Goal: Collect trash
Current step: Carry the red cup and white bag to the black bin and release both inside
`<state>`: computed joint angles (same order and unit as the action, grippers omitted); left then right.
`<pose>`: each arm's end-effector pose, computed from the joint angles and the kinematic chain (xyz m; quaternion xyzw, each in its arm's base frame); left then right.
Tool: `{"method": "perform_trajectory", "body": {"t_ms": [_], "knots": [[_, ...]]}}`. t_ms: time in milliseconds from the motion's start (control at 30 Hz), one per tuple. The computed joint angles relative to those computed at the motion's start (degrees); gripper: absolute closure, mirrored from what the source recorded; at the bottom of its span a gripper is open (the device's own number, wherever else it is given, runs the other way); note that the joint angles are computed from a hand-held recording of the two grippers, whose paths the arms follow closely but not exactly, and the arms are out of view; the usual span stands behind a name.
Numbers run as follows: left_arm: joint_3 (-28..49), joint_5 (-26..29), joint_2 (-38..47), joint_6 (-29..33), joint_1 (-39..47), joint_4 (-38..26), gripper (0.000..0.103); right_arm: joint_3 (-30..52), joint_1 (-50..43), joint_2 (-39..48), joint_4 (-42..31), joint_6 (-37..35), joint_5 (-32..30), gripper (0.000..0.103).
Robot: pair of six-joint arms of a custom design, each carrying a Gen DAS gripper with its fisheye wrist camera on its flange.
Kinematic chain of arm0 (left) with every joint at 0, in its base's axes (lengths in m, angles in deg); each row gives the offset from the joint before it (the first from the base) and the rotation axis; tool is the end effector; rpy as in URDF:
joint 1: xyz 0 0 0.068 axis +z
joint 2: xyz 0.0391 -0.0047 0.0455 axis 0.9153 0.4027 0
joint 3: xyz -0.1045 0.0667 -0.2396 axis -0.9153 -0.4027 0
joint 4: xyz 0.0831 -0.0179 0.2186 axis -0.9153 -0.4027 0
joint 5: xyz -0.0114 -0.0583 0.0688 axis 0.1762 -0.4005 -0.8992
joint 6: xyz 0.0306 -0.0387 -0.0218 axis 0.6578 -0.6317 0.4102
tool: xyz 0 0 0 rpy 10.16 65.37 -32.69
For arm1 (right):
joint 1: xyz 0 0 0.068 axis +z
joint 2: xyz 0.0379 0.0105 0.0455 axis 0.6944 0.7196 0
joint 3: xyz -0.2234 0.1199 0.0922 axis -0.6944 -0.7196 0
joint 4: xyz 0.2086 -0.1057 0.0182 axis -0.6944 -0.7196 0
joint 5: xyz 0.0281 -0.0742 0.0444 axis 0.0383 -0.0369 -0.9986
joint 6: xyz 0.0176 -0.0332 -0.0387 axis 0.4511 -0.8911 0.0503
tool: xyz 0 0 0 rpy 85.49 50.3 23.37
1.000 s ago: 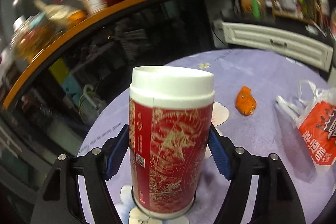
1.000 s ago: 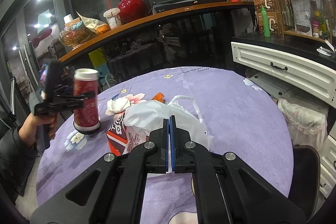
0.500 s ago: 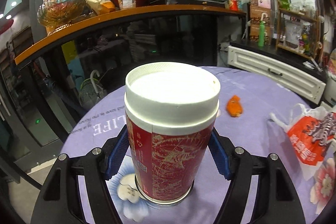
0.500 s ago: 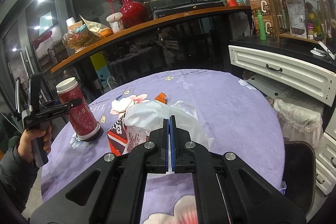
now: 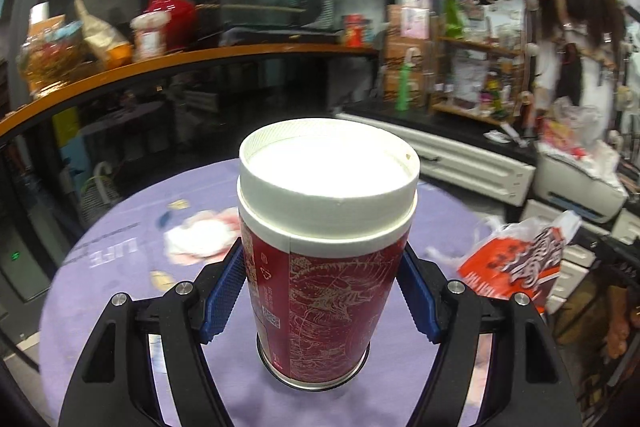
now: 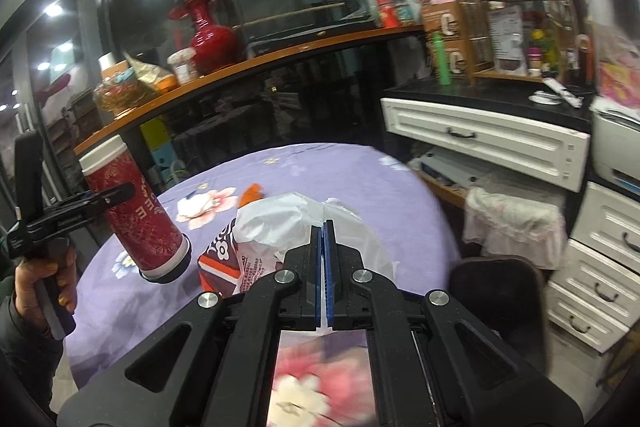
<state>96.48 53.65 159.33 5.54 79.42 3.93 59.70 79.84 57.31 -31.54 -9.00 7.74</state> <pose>0.3319 0.0576 0.3730 0.1850 0.8326 -0.1118 0.5100 0.2390 0.1529 0.3496 0.0779 0.8307 0.1123 0.5396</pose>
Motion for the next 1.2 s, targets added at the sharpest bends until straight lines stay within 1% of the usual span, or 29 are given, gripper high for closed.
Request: {"method": "perform_trajectory", "body": {"t_ms": [100,267,367,500,567,767,1000,1133,1200], "knots": [[-2.7,0.1,-2.7,-2.0,-4.4,1.0,0.033,-3.5,-1.6,-5.0,-2.5,0.4,1.5,0.101],[-4.6,-0.6,-4.9,-4.8,-11.5,1.7,0.033,-9.3,-6.2,-14.0,-7.0,1.9,2.5,0.101],[-5.1,-2.0,-5.6,-6.1,-16.8,2.2,0.033,-12.0,-10.0,-18.3,-9.2,2.2,1.6,0.101],[-5.9,-3.5,-6.4,-7.8,-22.2,3.1,0.033,-14.6,-15.1,-21.7,-11.3,2.0,-0.2,0.101],[-6.5,-4.6,-6.7,-8.6,-25.1,3.7,0.033,-16.1,-18.3,-23.3,-11.6,1.5,-2.2,0.101],[-8.6,-6.8,-7.0,-10.7,-30.8,5.2,0.033,-19.5,-23.8,-23.9,-10.3,-0.6,-5.7,0.101],[-9.4,-9.8,-5.1,-12.6,-37.1,6.1,0.033,-24.7,-31.2,-19.3,-3.5,-1.2,-13.5,0.101],[-9.7,-11.1,-4.1,-13.7,-39.7,6.6,0.033,-27.7,-33.3,-16.7,0.4,-0.8,-15.2,0.101],[-10.0,-11.7,-3.7,-14.1,-40.8,7.1,0.033,-28.7,-33.8,-14.3,1.6,-0.2,-14.6,0.1]]}}
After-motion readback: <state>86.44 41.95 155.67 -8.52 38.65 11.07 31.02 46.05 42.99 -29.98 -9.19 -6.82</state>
